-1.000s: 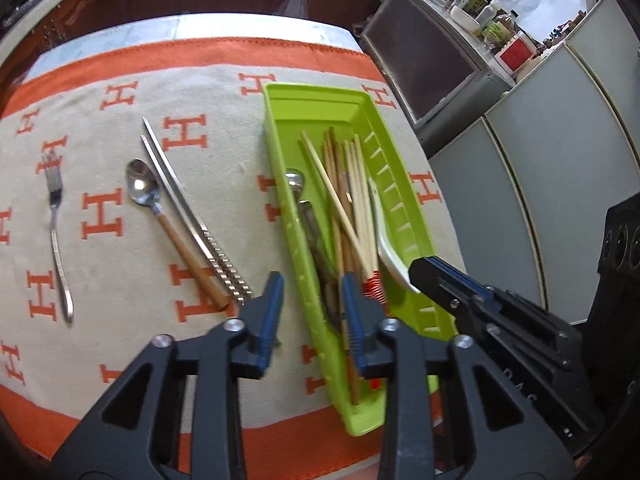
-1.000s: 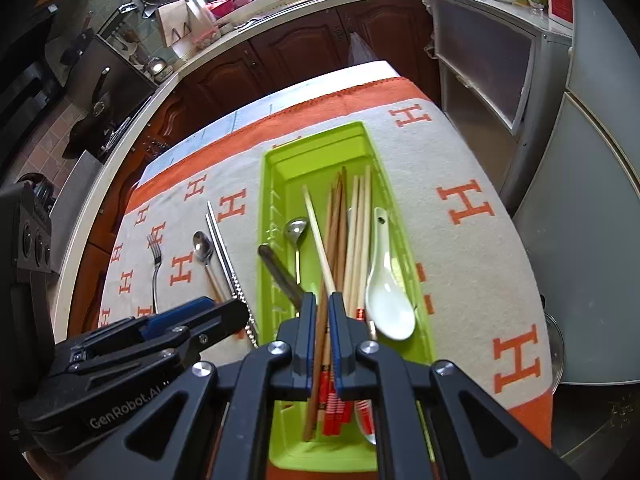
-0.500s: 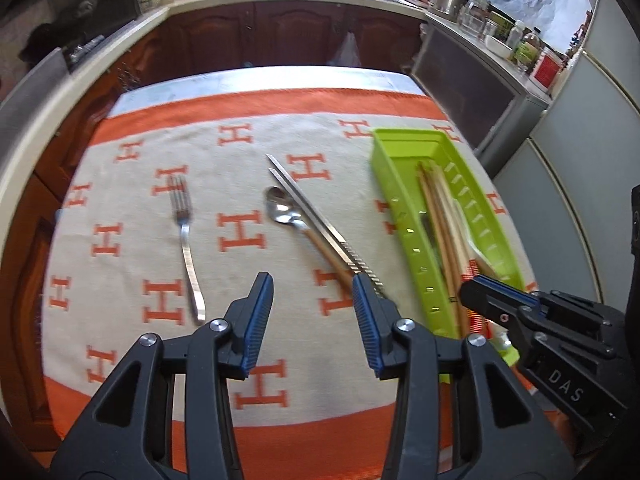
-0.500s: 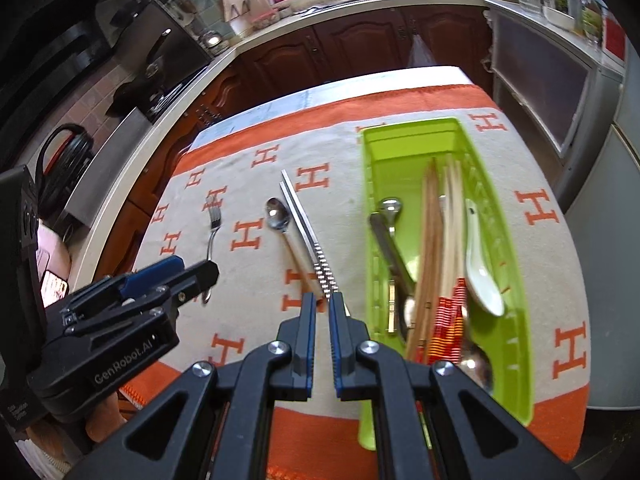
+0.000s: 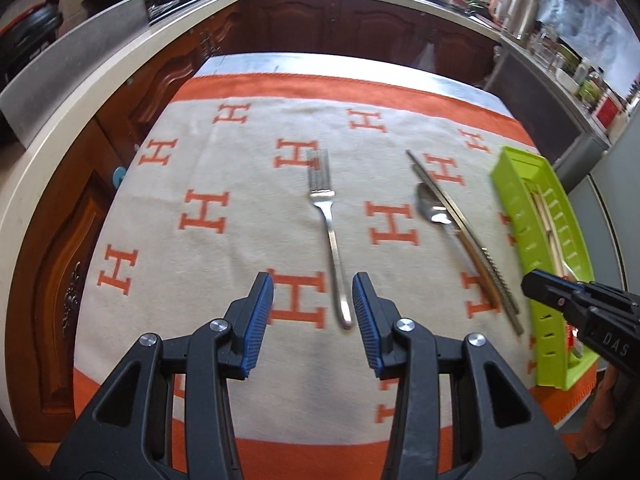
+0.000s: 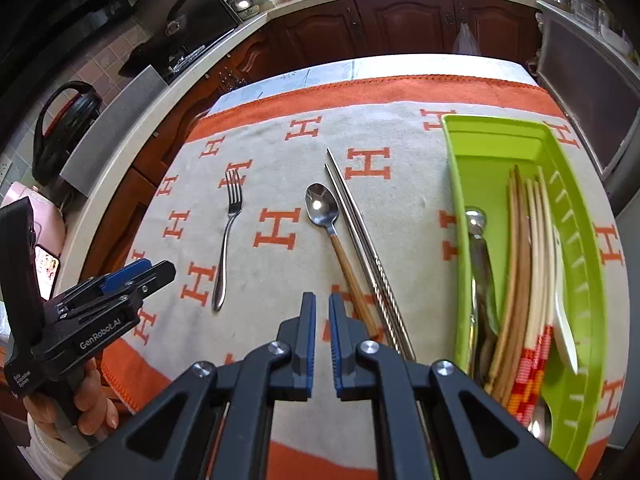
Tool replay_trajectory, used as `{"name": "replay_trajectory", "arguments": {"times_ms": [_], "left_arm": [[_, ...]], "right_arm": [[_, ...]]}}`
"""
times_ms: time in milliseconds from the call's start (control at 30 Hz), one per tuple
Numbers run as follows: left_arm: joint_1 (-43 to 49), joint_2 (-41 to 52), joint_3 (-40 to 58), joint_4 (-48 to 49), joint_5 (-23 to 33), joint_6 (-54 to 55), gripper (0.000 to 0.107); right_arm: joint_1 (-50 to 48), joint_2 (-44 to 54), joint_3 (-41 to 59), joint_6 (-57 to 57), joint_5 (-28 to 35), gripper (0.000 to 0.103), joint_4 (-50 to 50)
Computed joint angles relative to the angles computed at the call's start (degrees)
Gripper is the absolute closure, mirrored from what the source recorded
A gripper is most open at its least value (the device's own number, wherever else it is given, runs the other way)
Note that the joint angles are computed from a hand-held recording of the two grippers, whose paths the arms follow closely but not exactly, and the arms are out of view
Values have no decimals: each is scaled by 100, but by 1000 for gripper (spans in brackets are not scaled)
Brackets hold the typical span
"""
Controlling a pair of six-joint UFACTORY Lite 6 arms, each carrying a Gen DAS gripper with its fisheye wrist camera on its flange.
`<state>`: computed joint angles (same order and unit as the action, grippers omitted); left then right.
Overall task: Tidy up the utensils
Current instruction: 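Move both open tools back over the spoon and fork, then grasp the wooden-handled spoon with the right tool while the left tool grasps the silver fork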
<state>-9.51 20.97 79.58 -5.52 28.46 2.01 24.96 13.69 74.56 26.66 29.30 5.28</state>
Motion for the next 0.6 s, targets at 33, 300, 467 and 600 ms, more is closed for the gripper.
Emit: {"name": "replay_trajectory", "arguments": {"times_ms": [33, 300, 467, 600], "left_arm": [[112, 149, 85, -167, -3, 207, 69], [465, 1083, 713, -1276, 77, 1330, 69], [427, 1525, 1134, -1565, 129, 1586, 69], [292, 1839, 1486, -1355, 170, 1348, 69]], "right_arm": [[-21, 191, 152, -61, -3, 97, 3], [-25, 1254, 1121, 249, 206, 96, -760], [-40, 1632, 1457, 124, 285, 96, -823], [-59, 1785, 1581, -17, 282, 96, -760]]}}
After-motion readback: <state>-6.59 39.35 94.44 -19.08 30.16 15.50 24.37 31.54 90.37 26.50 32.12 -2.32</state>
